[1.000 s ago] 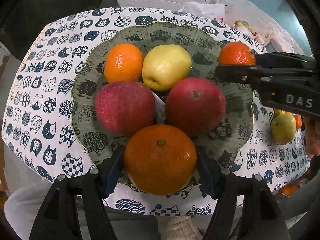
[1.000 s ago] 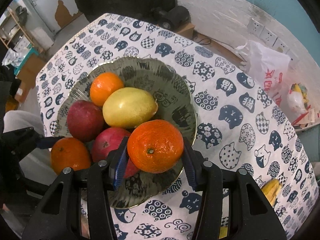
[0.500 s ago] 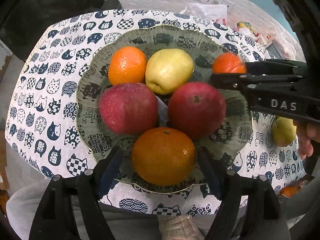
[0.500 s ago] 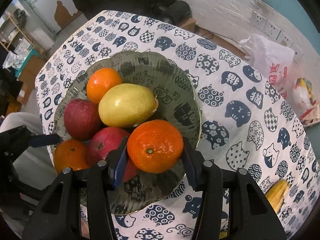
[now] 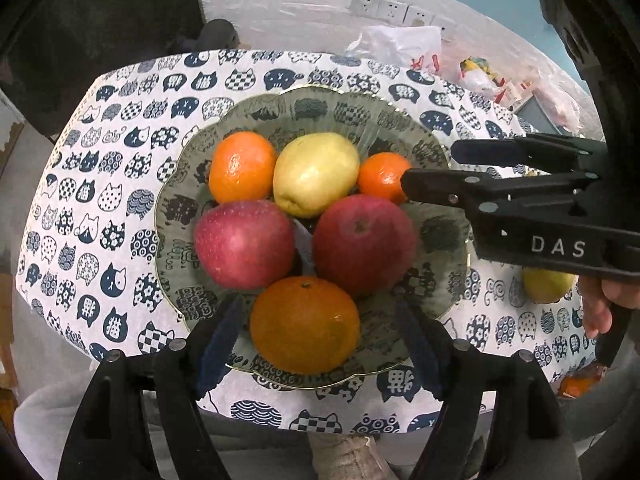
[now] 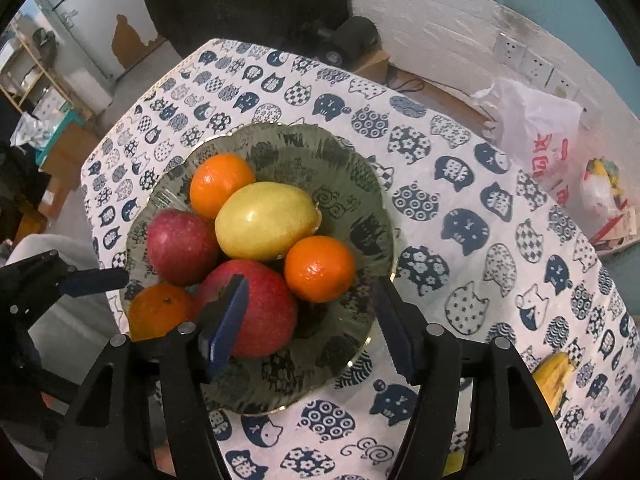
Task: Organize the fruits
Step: 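Withdraw both tools from the plate toward the bananas and pear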
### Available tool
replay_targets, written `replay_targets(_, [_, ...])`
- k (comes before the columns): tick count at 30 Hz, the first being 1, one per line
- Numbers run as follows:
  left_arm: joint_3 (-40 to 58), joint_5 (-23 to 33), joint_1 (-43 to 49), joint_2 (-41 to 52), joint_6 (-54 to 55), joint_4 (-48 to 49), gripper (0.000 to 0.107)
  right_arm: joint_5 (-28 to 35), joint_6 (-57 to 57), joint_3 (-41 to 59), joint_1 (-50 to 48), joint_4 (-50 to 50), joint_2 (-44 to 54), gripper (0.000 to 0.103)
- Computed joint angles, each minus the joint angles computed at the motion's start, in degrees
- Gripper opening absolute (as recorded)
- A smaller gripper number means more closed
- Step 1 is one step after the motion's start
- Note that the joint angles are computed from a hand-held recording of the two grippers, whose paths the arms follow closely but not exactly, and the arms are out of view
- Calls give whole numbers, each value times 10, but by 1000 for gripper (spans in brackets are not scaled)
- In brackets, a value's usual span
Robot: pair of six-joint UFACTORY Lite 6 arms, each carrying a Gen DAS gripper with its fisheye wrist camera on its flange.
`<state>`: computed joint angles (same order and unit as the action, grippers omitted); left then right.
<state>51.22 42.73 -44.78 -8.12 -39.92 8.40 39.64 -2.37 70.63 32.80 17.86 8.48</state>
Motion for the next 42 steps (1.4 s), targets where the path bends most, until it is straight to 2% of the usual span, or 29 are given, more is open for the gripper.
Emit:
replay_targets(13, [107, 25, -73, 73, -50, 24, 78, 55, 28, -72, -60, -52, -144, 65])
replay_targets(24, [263, 60, -147, 196, -61, 18, 78, 129, -38, -150, -189, -39, -294, 69])
replay_targets(33, [409, 91, -195, 313, -48, -2, 80, 202, -166, -205, -372, 0, -379, 69])
replay_targets(42, [594, 138, -217, 461, -18, -60, 81, 268, -362, -254, -634, 30, -413, 69])
